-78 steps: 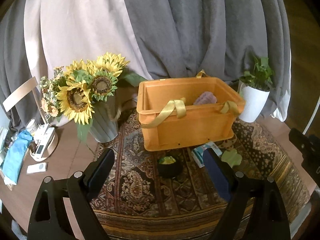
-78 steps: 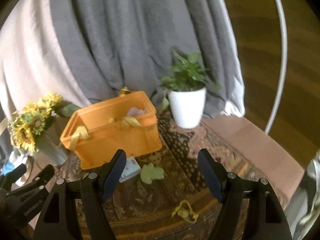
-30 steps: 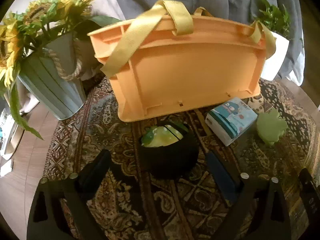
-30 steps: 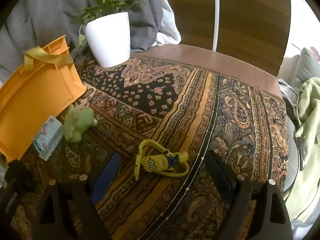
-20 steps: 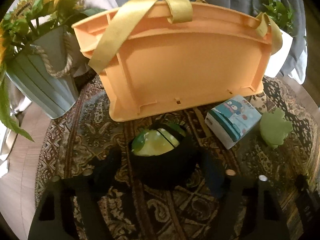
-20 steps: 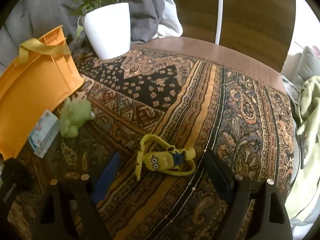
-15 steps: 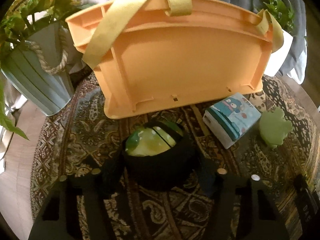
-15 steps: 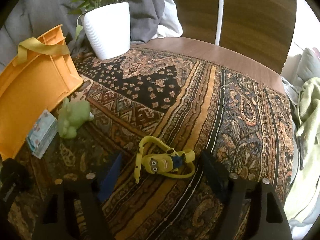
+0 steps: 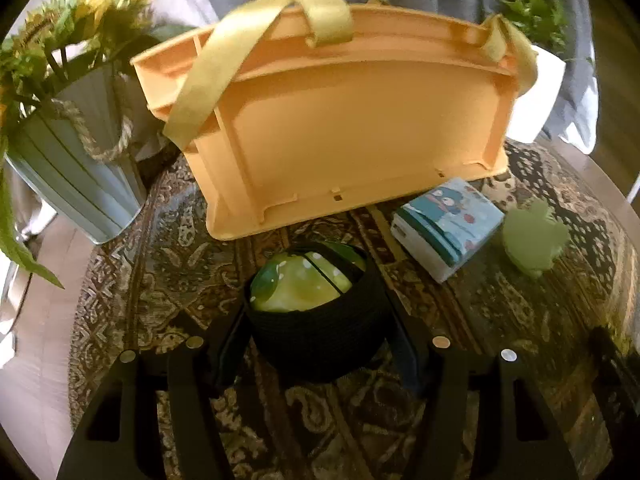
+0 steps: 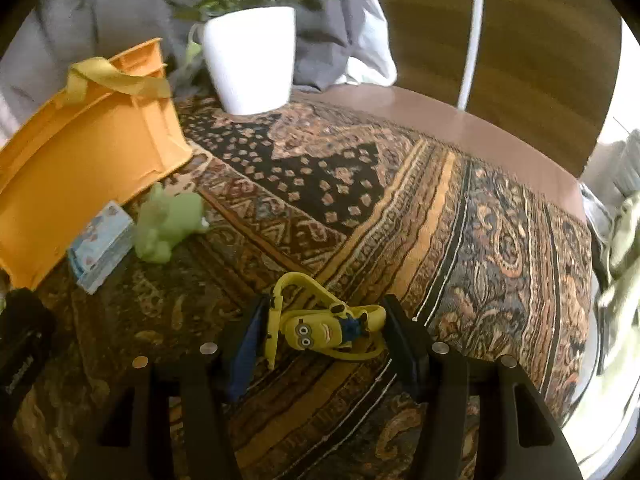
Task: Organize soft objects
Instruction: 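Move the right tool to the yellow minion keychain while the left tool reaches the green-lidded black jar, then close the right tool on the minion keychain while the left tool grasps the black jar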
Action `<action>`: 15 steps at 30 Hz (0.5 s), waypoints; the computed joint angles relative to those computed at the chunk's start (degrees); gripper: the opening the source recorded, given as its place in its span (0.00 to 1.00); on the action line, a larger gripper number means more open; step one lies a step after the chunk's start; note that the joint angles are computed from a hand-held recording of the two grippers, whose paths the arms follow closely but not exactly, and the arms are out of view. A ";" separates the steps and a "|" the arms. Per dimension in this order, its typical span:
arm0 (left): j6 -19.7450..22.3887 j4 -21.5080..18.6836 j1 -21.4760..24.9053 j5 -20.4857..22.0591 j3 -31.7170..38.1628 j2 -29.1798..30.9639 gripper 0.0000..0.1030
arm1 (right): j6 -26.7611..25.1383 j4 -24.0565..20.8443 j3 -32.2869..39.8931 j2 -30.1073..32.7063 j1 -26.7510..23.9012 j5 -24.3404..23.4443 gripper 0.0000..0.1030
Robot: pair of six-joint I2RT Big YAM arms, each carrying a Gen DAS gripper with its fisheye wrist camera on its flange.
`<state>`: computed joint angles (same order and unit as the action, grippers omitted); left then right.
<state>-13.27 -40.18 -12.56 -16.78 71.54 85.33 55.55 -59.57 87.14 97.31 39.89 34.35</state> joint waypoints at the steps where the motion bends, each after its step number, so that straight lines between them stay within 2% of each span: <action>1: 0.36 0.12 -0.10 -0.06 -0.38 -0.57 0.61 | -1.10 0.72 -0.28 -0.37 0.12 0.27 0.57; 9: 1.48 -0.08 -1.22 -2.26 -2.61 -4.72 0.61 | -10.95 6.35 -1.70 -2.64 0.44 -2.72 0.57; 15: -0.96 -2.20 -2.88 -3.26 -3.50 -8.00 0.61 | -18.84 10.27 -3.23 -5.24 0.60 -4.78 0.57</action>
<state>-14.23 -42.38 -15.45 -20.04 68.05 77.33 36.71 -49.30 83.91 92.07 40.49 29.57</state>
